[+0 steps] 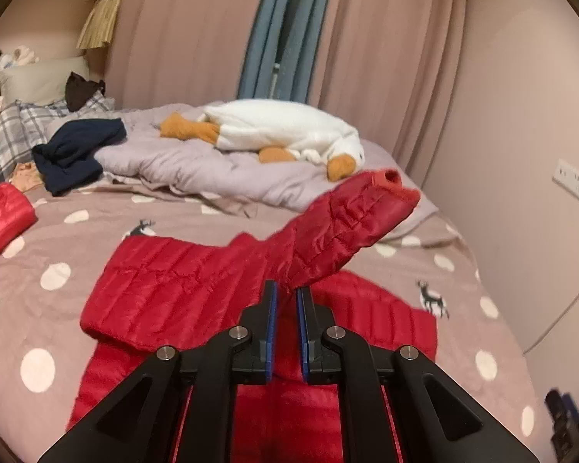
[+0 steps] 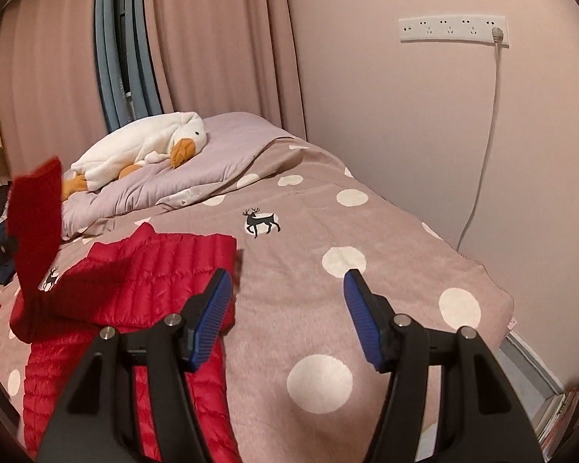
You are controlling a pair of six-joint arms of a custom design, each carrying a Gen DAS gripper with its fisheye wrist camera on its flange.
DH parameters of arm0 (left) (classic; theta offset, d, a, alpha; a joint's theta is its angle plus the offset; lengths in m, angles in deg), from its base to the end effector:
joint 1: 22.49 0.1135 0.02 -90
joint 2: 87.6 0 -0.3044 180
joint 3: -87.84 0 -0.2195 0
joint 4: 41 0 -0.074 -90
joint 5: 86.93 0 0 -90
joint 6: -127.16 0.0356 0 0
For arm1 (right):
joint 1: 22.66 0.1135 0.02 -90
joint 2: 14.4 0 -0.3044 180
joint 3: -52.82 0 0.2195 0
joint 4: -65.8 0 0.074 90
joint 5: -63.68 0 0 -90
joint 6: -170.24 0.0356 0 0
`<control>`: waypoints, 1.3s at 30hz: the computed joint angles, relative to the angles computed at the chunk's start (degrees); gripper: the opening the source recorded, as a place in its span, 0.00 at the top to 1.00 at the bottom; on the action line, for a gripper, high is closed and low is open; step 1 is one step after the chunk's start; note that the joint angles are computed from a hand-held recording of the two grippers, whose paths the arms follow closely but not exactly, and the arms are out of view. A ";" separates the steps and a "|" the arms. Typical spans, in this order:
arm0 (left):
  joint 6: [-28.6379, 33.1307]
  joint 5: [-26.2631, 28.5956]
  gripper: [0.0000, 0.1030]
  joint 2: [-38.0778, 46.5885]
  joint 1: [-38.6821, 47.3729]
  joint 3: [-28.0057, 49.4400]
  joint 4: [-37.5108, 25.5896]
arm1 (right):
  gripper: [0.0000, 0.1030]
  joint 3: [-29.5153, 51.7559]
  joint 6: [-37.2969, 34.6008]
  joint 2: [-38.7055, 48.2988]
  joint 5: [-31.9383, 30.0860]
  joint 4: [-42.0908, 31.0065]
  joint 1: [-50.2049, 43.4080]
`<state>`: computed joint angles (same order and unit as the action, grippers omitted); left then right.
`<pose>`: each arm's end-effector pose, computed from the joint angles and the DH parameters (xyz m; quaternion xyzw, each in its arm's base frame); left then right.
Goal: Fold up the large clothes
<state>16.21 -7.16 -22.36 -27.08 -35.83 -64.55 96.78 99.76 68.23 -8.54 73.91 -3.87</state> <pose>0.2012 -0.0098 0.2974 -0.1667 0.8581 -0.0297 0.4848 0.2357 0.0687 0.2234 0.0821 0.8575 0.0339 0.5067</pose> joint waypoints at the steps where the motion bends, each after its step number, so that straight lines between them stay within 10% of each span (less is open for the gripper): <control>1: -0.04 -0.81 0.92 -0.01 -0.47 -0.01 -0.76 | 0.41 0.18 0.07 0.21 -0.32 0.11 -0.09; 4: 0.03 -3.13 0.88 -1.45 -3.01 0.16 -3.05 | 0.41 0.99 0.47 1.05 -0.22 0.09 0.34; 7: 0.10 -6.04 0.57 -3.24 -6.06 -0.44 -2.85 | 0.41 1.69 0.79 1.57 0.28 -0.11 1.08; 16: 0.60 -1.55 0.47 -5.05 3.09 -0.78 -4.75 | 0.41 4.68 1.48 2.59 2.06 -2.36 5.91; 20: 3.48 -0.25 0.11 -5.53 8.82 -2.48 -4.38 | 0.40 7.39 1.67 4.76 2.37 -3.50 8.42; 28: 9.00 18.09 0.09 -3.31 31.92 -6.25 -0.11 | 0.16 19.66 0.45 15.91 -2.82 -5.08 12.47; 33: 11.63 20.27 0.09 1.23 39.16 -7.19 3.48 | 0.12 38.17 -0.06 31.47 -11.84 -10.56 13.03; 35: 13.25 21.76 0.09 2.30 41.03 -7.42 4.44 | 0.15 47.76 0.18 39.20 -15.63 -15.81 12.69; 37: 15.00 22.14 0.09 3.23 42.35 -7.43 4.55 | 0.59 58.78 2.63 47.08 -17.87 -25.76 11.94; 39: 16.65 20.38 0.09 3.75 42.52 -8.24 6.11 | 0.76 59.26 3.71 49.45 -20.11 -25.38 10.90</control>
